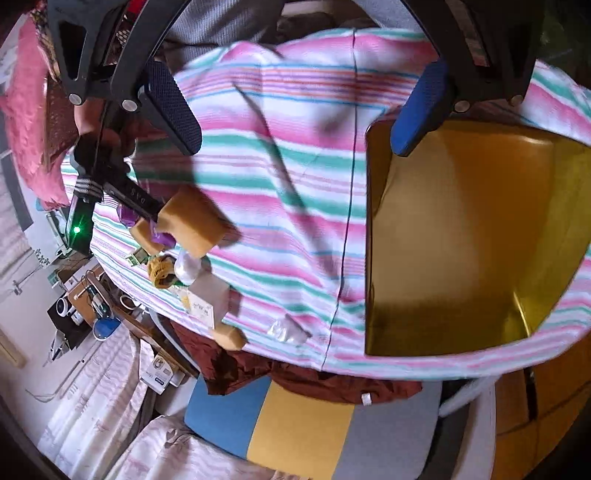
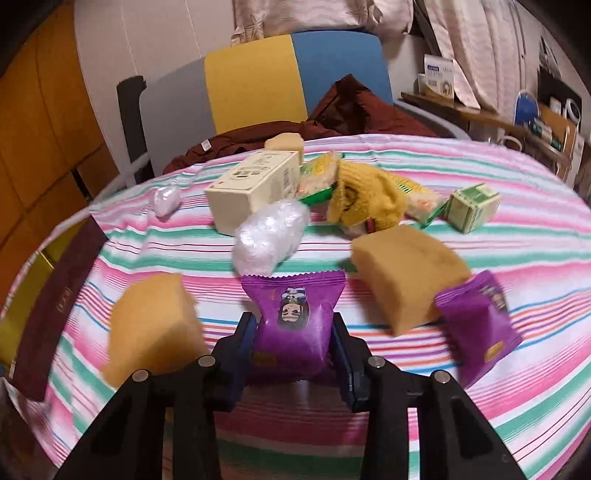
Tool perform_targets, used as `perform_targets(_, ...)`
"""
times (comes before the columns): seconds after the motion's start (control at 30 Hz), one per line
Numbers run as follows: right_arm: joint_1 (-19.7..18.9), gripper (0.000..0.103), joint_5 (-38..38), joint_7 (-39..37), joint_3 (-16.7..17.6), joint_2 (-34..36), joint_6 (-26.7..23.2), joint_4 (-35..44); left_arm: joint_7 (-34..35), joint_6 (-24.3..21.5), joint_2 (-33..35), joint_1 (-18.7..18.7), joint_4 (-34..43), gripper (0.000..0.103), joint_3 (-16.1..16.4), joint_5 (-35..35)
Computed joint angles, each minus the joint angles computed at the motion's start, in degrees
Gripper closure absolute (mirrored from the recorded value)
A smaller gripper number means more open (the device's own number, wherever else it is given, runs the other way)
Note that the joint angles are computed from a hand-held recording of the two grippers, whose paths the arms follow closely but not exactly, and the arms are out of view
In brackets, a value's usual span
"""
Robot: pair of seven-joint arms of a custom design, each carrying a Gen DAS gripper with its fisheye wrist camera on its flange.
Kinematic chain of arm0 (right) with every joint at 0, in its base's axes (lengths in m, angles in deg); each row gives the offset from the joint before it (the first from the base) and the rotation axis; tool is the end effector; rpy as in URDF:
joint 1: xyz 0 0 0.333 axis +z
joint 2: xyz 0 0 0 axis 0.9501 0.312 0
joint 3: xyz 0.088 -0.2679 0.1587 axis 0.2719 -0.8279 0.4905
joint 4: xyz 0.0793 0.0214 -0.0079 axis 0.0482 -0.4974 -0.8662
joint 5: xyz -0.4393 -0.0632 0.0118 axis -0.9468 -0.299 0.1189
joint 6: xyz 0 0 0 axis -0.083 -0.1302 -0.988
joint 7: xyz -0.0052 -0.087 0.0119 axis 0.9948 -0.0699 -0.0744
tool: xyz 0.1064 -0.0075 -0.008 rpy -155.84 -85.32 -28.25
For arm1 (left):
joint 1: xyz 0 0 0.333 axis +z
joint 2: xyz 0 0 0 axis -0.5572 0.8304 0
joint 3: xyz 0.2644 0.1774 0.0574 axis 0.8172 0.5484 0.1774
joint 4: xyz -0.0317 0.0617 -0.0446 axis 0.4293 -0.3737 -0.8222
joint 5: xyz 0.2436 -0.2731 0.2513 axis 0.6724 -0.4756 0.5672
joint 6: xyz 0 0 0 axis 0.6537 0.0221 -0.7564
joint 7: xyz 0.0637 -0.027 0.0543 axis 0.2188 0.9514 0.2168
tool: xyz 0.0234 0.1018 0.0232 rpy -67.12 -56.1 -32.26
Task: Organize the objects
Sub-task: 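Grasp a purple snack packet with the right tool while the left tool approaches a yellow sponge, then grasp the yellow sponge with the left tool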
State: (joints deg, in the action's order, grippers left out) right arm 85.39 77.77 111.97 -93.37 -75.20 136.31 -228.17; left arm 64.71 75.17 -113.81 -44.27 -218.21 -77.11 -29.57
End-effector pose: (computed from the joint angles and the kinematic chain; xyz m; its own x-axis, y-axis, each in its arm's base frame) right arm 0.5210 0.0015 0.4124 0.3464 -0.9160 -0.2022 -0.7320 -0.1292 -0.6690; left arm 0.3889 -0.2331 0.4749 0.1680 -0.9391 0.2997 -0.7952 -0.3088 -0.5218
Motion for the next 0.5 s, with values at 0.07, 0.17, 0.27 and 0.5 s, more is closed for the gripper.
perform_targets(0.07, 0.79, 0.064, 1.8, -1.8, -0.36, -1.53, -1.24, -1.04, 0.93, 0.78, 1.59, -0.16, 1.08, 0.0, 0.28, 0.14)
perform_targets(0.17, 2.31, 0.064, 5.8, -6.26, -0.82, -3.14, -0.09, -2.17, 2.62, 3.54, 5.17, -1.64, 2.66, 0.0, 2.11, -2.39)
perform_targets(0.27, 4.06, 0.064, 9.65, -9.71, -0.04, -2.22, 10.75, -2.44, 10.37, 6.17, 10.89, -8.44, 5.16, 0.0, 9.06, -12.25)
perform_targets(0.5, 4.24, 0.065, 7.71, -3.91, -2.19, 2.32, 14.24, 0.0, 19.28, 5.64, 20.78, -8.27, 13.93, 0.0, 7.36, -17.0)
